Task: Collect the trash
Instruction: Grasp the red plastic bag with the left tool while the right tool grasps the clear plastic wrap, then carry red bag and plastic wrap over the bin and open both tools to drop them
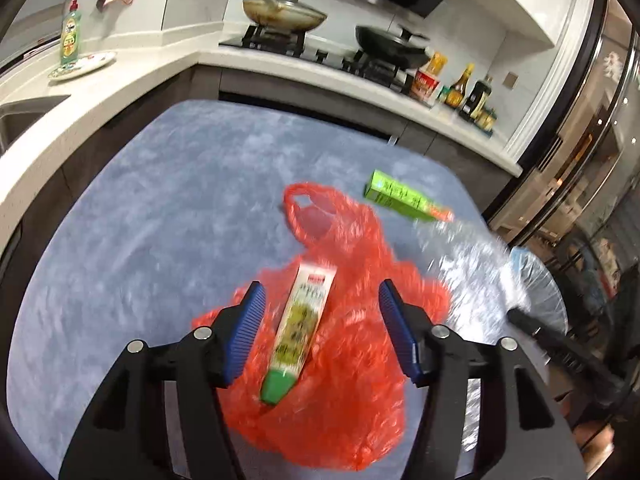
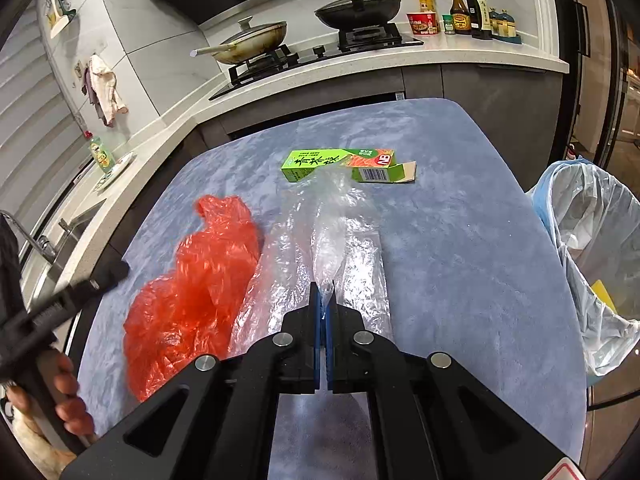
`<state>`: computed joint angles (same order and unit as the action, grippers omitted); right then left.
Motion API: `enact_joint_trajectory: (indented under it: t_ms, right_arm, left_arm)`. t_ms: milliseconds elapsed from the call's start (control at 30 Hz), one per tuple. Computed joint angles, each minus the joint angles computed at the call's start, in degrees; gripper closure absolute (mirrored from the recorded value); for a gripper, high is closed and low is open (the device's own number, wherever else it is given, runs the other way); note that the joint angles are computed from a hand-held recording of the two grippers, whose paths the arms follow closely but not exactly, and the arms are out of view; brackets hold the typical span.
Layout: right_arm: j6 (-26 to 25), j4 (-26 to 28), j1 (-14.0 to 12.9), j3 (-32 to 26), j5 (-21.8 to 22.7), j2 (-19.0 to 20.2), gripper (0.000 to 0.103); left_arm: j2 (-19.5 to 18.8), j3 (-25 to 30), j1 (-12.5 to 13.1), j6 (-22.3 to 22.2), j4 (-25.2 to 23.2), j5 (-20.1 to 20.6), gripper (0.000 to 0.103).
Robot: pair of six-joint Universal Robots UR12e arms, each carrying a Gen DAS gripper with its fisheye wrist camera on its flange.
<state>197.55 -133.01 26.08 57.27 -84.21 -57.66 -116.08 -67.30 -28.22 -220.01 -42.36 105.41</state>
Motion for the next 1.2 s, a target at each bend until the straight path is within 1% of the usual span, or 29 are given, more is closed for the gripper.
enact_joint_trajectory:
  t_ms: [33,67,133,167,300,400,433,467,500,567,600,633,767,967,1067,1133,1200]
  right_arm:
    - [-0.2,0.0,0.1,0.0,-0.2,0.0,0.100]
    - [-0.3,0.1,0.0,0.0,-0.2,-0.1,0.100]
    - [-0.2,0.2,0.0,0.1,-0.3,-0.1,0.100]
    - [-0.2,0.3,0.0,0.2,-0.3,-0.2,0.100]
    - [0.0,0.2,0.1,0.4,-0.4,-0.3,0.100]
    - [0.1,0.3,0.1,0.5,-0.4,-0.4,0.100]
    - [0.0,0.3,0.1,0.5,-0.4,-0.4,0.100]
    - [0.0,0.5,0.1,0.4,-0.5,-0.3,0.100]
    - [-0.1,0.5,0.1,0.4,-0.4,-0.4,0.100]
    - [-0.4,0.5,0.2,0.5,-0.4,-0.5,0.100]
    - [-0.5,0.5,0.2,0.5,-0.3,-0.5,0.100]
    - [-0.6,0.4,0.2,0.6,-0.3,-0.6,0.100]
    - [-0.5,-0.6,0.1,1.1,-0.2,-1.0,0.100]
    - [-0.4,-2.9,-0.3,1.5,0.1,-1.7,0.100]
    - [-0.3,-4.1,-0.4,1.4,0.0,-1.9,0.100]
    - [-0.3,-4.7,-0.4,1.2,0.0,-2.0,0.100]
    - [-0.3,-5.4,-0.5,1.2,0.1,-2.2,0.100]
  left_arm:
    - [0.1,-0.2,-0.2,0.0,-0.9,0.0,0.039]
    - [0.1,-0.4,-0.4,0.2,-1.4,0.2,0.038]
    - [0.4,-0.8,-1.0,1.2,-2.1,0.6,0.038]
    - [0.7,-1.4,-1.3,1.6,-1.4,0.0,0.038]
    - [0.9,-2.1,-2.4,2.3,-1.0,-3.0,0.038]
    - [-0.3,-0.8,-3.2,4.1,-3.7,-3.7,0.040]
    - [-0.7,-0.5,-3.2,4.0,-4.3,-4.5,0.047]
    - [-0.9,-0.5,-3.1,3.6,-4.7,-5.3,0.057]
    - [-1.1,-0.4,-3.0,3.2,-5.2,-6.0,0.062]
    - [-1.3,-0.2,-2.5,2.9,-6.0,-7.7,0.084]
    - [-1.3,-0.1,-2.4,2.8,-6.2,-7.9,0.090]
    - [-1.1,-0.3,-2.3,2.8,-6.0,-7.9,0.098]
    - [-0.1,-0.6,-2.1,2.6,-3.0,-6.9,0.101]
    - [1.7,-0.1,-1.0,1.9,5.5,-5.6,0.101]
    - [1.6,1.4,-0.3,2.3,8.1,-5.2,0.101]
    - [0.9,3.1,-0.2,3.2,9.1,-4.1,0.101]
    - [0.3,4.7,0.0,4.1,10.1,-4.2,0.101]
